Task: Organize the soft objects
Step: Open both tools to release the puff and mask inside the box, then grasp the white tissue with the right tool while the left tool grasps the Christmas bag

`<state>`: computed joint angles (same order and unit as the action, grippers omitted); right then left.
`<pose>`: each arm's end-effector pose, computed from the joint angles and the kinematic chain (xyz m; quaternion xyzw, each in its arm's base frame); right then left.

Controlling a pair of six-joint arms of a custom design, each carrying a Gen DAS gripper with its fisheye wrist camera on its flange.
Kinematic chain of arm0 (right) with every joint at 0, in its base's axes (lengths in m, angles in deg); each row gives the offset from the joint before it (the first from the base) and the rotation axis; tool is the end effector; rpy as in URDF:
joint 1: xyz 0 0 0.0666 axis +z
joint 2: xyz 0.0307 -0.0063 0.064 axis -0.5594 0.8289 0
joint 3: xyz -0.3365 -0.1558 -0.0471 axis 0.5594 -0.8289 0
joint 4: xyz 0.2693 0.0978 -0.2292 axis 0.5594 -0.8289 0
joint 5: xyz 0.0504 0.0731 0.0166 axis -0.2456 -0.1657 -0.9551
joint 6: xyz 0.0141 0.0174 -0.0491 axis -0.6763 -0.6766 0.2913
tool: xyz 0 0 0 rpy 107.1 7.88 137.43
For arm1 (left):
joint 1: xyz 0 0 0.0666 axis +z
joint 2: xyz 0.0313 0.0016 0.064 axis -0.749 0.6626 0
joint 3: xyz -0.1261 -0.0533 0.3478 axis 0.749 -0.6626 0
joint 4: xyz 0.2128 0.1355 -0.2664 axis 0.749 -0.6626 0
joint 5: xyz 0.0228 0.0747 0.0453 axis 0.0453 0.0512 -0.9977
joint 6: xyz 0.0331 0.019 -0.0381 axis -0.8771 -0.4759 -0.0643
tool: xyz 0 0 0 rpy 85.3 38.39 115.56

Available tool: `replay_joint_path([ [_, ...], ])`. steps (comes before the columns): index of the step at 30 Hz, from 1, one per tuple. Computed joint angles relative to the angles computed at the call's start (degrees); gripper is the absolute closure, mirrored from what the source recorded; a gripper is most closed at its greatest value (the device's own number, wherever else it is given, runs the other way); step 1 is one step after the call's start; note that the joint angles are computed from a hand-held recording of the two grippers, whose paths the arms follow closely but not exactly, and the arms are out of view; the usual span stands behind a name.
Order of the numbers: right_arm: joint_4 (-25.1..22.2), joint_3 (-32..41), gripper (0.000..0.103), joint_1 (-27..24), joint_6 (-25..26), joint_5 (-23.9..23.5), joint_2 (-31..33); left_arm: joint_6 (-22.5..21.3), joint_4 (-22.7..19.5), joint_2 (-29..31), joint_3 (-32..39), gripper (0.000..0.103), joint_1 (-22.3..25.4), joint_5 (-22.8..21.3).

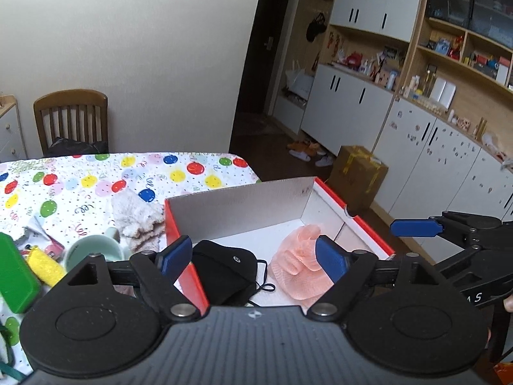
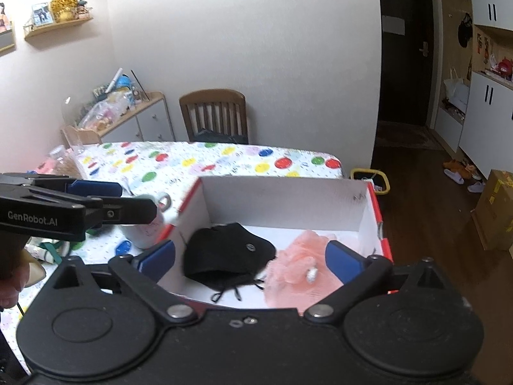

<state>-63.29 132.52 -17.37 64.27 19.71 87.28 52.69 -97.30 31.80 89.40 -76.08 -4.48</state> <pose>0.3898 0.1101 0.4668 0.0183 0.8859 0.0534 0.4605 0.4766 -0.2602 0.4898 0.2514 0.8477 -0.2331 0.4049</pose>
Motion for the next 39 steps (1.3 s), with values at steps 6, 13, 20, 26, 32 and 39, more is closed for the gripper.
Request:
replay_joint_path([
  [6,0.0,1.1,0.001,3.8,-1.3,1.9,0.2,0.8,-0.6,-3.4,-2.7,0.003,2.4,-0.1],
  [13,-0.2,2.7,0.000,9.1,-3.8,5.2,2.0,0.3,5.1,-8.3,-9.8,0.000,7.1,1.9],
  [20,-2.3,6.1,0.000,14.6,-7.9,8.3,6.4,-4.1,9.9,-12.5,-15.7,0.000,13.7,4.9],
  [26,-4.4,8.5,0.000,18.6,-12.7,11.5,10.2,-7.0,9.4,-14.0,-17.8,0.000,21.0,9.6],
  [32,-7.0,10.0,0.000,21.3,-18.8,14.1,14.4,-9.1,8.2,-14.0,-19.3,0.000,27.6,13.7],
  [39,-10.3,11.7,0.001,23.2,-25.6,16.5,20.4,-13.8,6.1,-12.8,-21.1,0.000,33.8,14.2],
])
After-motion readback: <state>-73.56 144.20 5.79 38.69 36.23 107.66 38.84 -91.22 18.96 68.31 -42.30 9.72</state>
